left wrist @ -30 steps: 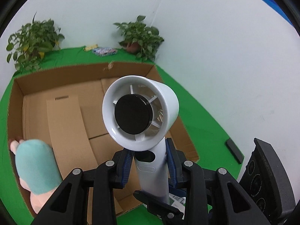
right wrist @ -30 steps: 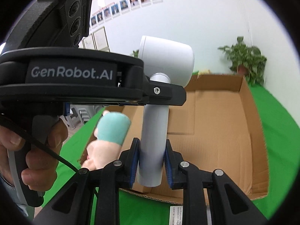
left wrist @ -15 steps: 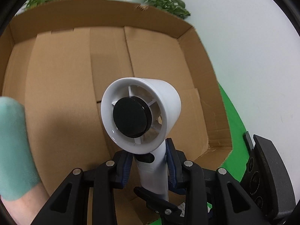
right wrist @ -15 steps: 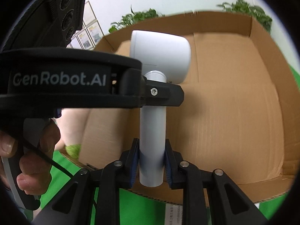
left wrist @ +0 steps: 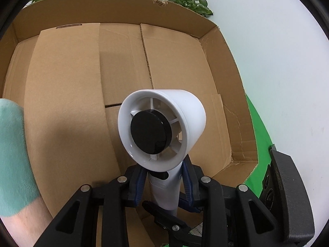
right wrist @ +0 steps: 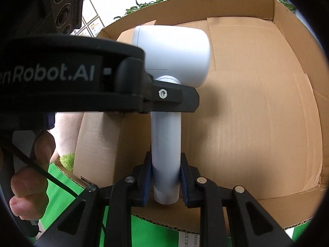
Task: Organize objects
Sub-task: 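Carry the hair dryer with the left gripper over the tray box, then lower the hair dryer into the tray and open the left gripper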
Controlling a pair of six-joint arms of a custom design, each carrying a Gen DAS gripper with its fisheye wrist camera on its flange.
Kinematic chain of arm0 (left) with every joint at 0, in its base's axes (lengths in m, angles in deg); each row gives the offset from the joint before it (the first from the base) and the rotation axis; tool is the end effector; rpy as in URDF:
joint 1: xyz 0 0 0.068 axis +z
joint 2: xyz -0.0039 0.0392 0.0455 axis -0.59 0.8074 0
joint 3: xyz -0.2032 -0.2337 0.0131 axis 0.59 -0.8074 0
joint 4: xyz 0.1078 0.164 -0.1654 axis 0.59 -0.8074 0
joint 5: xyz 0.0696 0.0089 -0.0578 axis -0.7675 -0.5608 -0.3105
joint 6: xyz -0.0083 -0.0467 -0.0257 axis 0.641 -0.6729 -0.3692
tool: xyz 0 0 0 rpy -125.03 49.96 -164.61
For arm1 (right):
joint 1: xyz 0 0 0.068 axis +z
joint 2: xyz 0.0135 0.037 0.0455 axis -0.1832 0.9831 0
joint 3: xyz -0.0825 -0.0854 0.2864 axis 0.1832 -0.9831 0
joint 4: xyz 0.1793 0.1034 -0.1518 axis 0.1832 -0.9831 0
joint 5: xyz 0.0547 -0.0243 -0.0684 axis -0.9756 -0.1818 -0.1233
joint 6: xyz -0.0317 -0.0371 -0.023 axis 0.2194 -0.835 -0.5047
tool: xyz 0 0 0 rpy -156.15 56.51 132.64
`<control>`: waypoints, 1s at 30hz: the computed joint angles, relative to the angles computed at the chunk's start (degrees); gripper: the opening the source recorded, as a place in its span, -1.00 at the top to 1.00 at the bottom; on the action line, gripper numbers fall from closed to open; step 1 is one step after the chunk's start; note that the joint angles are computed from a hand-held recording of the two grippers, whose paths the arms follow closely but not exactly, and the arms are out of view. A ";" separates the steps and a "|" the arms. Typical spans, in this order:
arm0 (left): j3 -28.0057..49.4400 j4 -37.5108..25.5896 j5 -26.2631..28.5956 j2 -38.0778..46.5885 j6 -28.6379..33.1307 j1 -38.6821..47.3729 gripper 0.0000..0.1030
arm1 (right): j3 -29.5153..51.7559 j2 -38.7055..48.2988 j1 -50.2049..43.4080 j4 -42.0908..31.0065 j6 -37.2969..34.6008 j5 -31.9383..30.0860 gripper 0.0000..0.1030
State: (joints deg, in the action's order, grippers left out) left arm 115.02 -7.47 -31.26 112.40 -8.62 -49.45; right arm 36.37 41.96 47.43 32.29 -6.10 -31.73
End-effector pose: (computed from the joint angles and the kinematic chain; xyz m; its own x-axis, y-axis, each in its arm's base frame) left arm 0.3473 -0.1034 0.1307 -0.6961 0.5467 -0.4654 0.7165 0.5703 -0.4017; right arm 0.2143 0.3115 0.1334 -0.7508 0.2558 -0.6090 0.0842 0.9515 0.2959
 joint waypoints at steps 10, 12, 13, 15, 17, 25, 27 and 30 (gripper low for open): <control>-0.46 -1.52 0.97 -1.78 1.56 1.75 0.43 | -2.57 -1.42 0.53 1.13 1.39 0.45 0.56; -0.58 -1.87 0.77 -2.37 1.62 2.23 0.44 | -3.01 -1.85 0.63 1.28 1.24 0.48 0.56; -0.75 -2.01 0.81 -2.92 1.82 2.69 0.46 | -3.05 -1.90 0.59 0.96 1.43 0.54 0.56; -1.62 -1.59 1.45 -4.23 2.86 3.61 0.46 | -2.86 -1.80 0.22 -1.23 3.23 0.65 0.57; -2.04 -2.19 1.07 -5.49 4.05 3.95 0.46 | -4.99 -2.14 -0.47 0.94 3.73 -0.53 0.53; -3.08 -2.90 1.49 -6.94 6.43 8.35 0.45 | -2.95 -1.22 1.02 -3.76 3.40 1.20 0.54; -3.13 -2.85 2.61 -6.83 6.96 9.93 0.41 | -3.05 -1.10 0.91 -4.15 3.34 0.21 0.53; -3.73 -3.12 5.29 -7.74 8.35 13.24 0.41 | -5.59 -2.48 0.80 -1.02 2.85 -0.77 0.37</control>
State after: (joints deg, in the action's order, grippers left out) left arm 111.29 -10.59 -25.97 104.67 -0.27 -36.21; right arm 30.78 39.48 48.23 31.26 -3.25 -32.51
